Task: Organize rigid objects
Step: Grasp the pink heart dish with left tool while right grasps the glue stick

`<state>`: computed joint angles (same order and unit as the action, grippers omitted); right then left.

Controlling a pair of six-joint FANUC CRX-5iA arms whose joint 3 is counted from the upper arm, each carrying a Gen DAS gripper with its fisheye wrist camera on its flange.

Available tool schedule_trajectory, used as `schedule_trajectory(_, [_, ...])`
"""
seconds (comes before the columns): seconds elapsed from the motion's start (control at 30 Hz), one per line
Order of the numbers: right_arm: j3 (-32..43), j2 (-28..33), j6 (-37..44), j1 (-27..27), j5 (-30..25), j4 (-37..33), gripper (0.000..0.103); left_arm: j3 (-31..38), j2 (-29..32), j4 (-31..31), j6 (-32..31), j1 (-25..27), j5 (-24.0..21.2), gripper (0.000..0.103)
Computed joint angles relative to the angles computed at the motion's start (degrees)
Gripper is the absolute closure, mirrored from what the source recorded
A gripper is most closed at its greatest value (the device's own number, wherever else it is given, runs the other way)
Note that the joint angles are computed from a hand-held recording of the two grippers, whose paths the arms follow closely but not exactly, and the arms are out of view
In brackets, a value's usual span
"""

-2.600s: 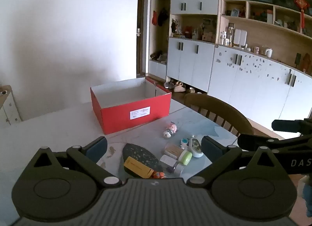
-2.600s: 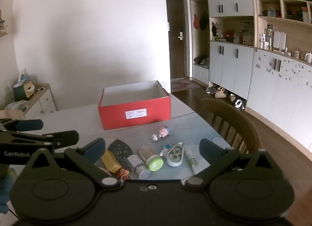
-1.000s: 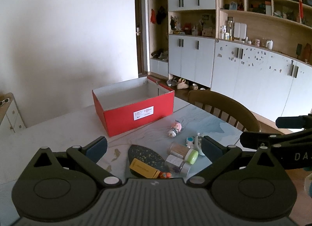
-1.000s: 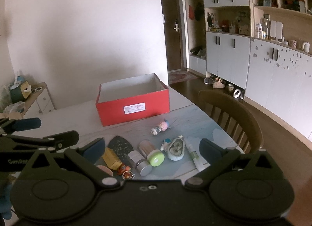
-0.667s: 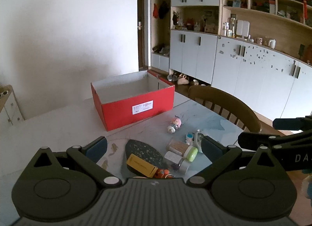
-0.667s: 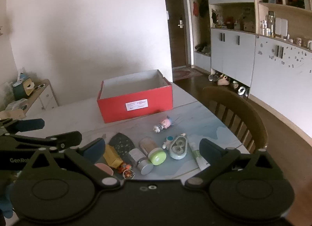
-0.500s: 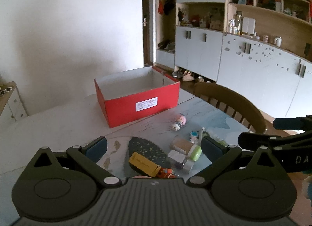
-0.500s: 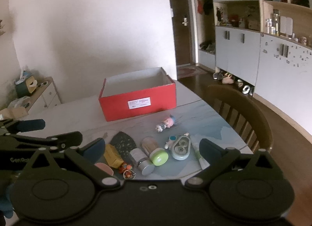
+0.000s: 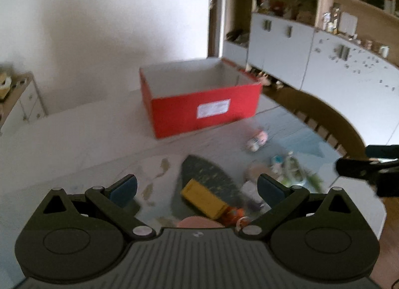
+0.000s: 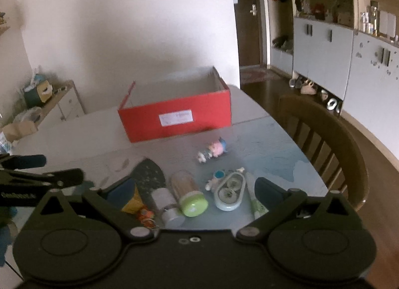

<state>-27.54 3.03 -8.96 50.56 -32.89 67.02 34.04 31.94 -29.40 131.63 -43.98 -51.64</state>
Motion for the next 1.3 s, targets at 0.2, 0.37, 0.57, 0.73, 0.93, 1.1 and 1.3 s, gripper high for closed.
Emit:
schedule_trajectory(0.2, [1.52,2.43,10.15,-2.58,2.19,-7.57,0.004,-1.85,1.46,4.03,-1.09,2.46,1.86,0.000])
schedule_trajectory(0.37, [2.52,4.17,18.25,-3.85,3.24,-13.49,0.009,-4.66,1.73,8.33,-5.32,3.41,3.26,0.000])
schedule_trajectory(0.57, [4.42,6.08,26.11,-4.57,2.85,-21.07,0.015,-5.43,3.47,10.71,-8.46,3.24,3.49,0.000])
schedule_trajectory(0.73, [5.69,7.45,30.90,-4.65,2.22,-24.84,0.022,-5.14,4.45,9.36,-7.24,2.69,1.89,0.001])
schedule_trajectory(0.93, [6.50,8.27,33.70,-4.58,2.12,-28.17,0.028,-5.72,3.87,7.45,-7.04,1.29,1.41,0.005])
schedule_trajectory(1.1, [7.07,9.30,34.89,-4.48,1.28,-28.44,0.034,-4.61,5.26,9.45,-9.55,1.19,0.76,0.018])
schedule_trajectory(1.3, [7.38,10.08,33.13,-4.86,0.28,-26.49,0.045,-2.43,6.88,8.56,-8.95,1.02,-0.44,0.030])
